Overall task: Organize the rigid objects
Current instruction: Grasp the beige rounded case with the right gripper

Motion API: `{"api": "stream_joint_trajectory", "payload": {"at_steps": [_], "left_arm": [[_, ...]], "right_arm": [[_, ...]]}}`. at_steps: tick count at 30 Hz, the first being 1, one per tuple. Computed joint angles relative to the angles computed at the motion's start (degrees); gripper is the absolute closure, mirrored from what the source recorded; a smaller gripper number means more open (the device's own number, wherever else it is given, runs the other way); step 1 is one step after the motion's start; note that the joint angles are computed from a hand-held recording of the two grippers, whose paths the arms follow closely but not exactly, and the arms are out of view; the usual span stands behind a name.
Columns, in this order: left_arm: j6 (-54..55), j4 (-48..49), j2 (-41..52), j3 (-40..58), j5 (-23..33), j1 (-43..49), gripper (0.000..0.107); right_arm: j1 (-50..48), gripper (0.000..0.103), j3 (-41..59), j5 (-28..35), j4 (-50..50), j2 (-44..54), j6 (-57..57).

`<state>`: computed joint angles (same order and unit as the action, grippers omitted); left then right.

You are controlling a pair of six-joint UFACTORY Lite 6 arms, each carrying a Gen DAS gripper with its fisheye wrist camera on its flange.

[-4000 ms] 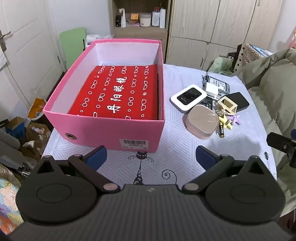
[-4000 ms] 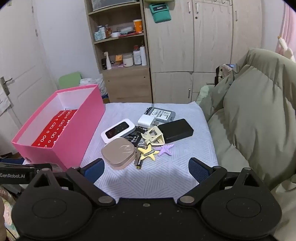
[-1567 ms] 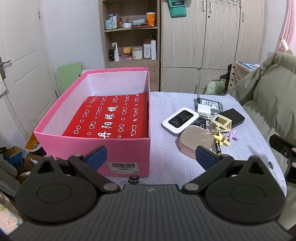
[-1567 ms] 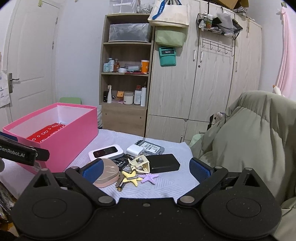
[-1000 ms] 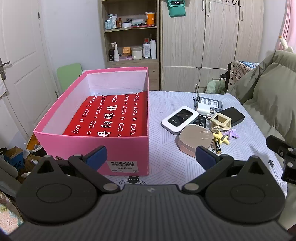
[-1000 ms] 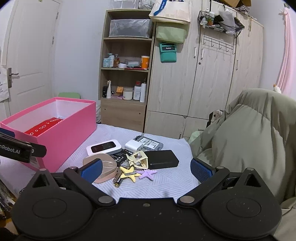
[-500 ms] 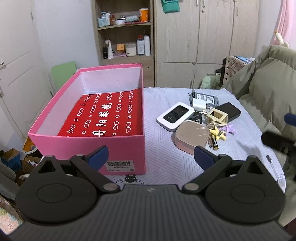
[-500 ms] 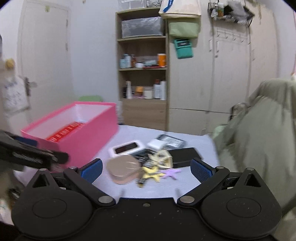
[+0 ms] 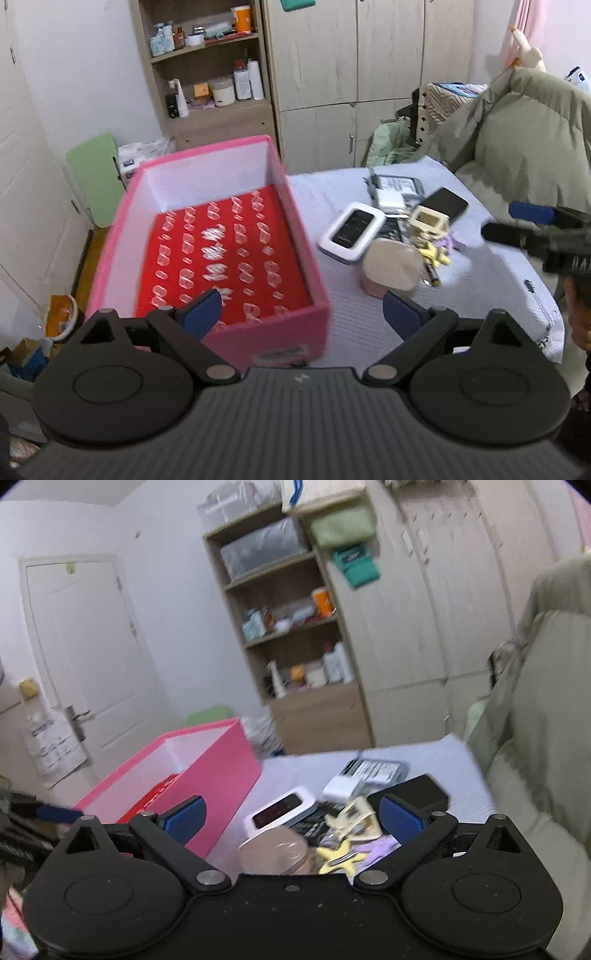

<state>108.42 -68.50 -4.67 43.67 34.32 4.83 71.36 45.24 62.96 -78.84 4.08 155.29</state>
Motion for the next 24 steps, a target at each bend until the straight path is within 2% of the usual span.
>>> {"api": "stream_joint_trajectory", "payload": {"at_steps": [6,9,10,11,15,17,22,24], "left_arm": [[-4.52,5.84,9.46,15.07,1.27,4.02,0.012],[-15.32,16.11,18.51,27.42,1.43,4.05,0.013],[-19.46,20.17,21.55,31.65,1.68,3.83,0.017],[-22.80,23.98,24.95,36.28,2.49,4.00,0.020],[-32.82,33.02,36.87,51.85,4.17,3.74,0.022],[-38.46,37.00,43.00,59.26,4.60,3.35,0.030],[-49.43,44.93,60.30,82.86,15.81,2.59,0.045],[-52.08,47.45,66.89,92.89,19.93,1.95,0.046]], "right_arm": [[-4.88,0.003,6.31,-8.46,-2.75,5.44,-13.68],[-7.73,0.004,10.06,-12.33,-1.95,8.71,-20.18],[-9.07,0.004,11.44,-13.90,-1.21,9.65,-22.82],[-11.02,0.006,12.80,-16.71,-0.03,10.21,-26.86],[-17.49,0.008,15.75,-26.49,4.92,11.35,-40.85],[-19.69,0.009,17.39,-29.46,7.63,12.94,-45.49],[-22.71,0.011,20.85,-33.68,10.54,17.47,-49.83],[-23.86,0.011,21.99,-35.08,12.42,18.64,-52.15]]}}
